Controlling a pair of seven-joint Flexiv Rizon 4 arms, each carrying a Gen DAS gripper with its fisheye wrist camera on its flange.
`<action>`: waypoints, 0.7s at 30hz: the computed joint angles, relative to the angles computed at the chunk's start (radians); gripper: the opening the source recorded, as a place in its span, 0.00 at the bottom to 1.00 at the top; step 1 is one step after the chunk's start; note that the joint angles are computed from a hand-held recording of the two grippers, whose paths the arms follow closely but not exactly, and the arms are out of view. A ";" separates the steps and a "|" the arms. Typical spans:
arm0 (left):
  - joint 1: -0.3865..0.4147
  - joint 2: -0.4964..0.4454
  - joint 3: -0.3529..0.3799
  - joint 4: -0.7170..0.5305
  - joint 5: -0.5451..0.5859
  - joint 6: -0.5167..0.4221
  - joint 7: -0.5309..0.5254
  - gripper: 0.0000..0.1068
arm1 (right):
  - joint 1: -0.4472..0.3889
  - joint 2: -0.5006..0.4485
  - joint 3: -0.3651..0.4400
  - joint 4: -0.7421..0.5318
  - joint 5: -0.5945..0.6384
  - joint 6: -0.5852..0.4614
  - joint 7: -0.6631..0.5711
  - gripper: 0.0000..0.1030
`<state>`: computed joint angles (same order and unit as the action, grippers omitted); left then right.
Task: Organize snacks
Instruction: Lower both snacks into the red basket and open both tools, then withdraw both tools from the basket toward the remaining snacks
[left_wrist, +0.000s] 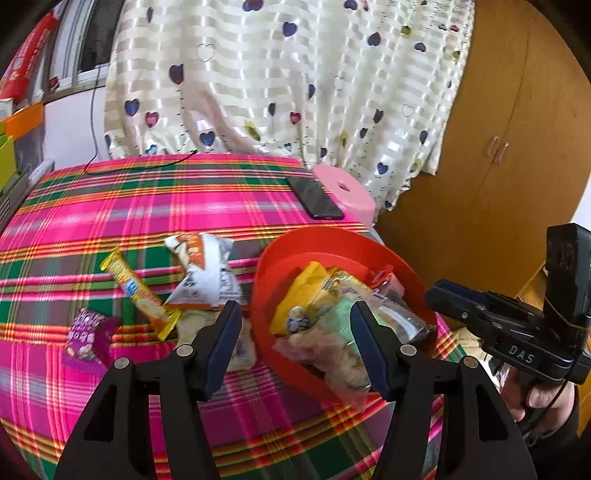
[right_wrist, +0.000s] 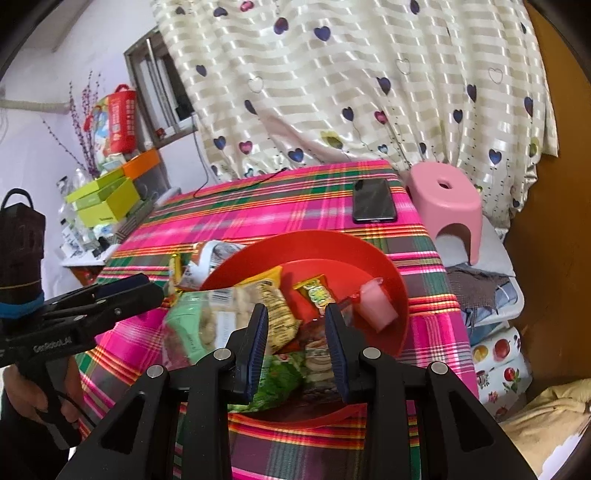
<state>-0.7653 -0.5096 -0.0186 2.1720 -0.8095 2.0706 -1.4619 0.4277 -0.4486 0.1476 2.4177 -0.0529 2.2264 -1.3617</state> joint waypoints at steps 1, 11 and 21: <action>-0.002 0.002 0.002 0.006 -0.004 0.001 -0.003 0.58 | 0.003 0.002 0.001 0.002 0.001 0.001 -0.002 0.29; 0.016 0.043 -0.015 0.103 -0.021 0.043 -0.069 0.58 | 0.113 -0.009 0.006 0.003 -0.004 -0.032 -0.085 0.24; 0.058 0.067 -0.039 0.158 -0.004 0.075 -0.114 0.58 | 0.296 -0.032 -0.117 -0.075 0.172 -0.127 -0.195 0.25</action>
<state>-0.7071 -0.4421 -0.0579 2.3301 -0.8134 2.1456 -1.5754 0.7233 -0.4801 0.0309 2.3429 0.1194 2.0999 -1.5569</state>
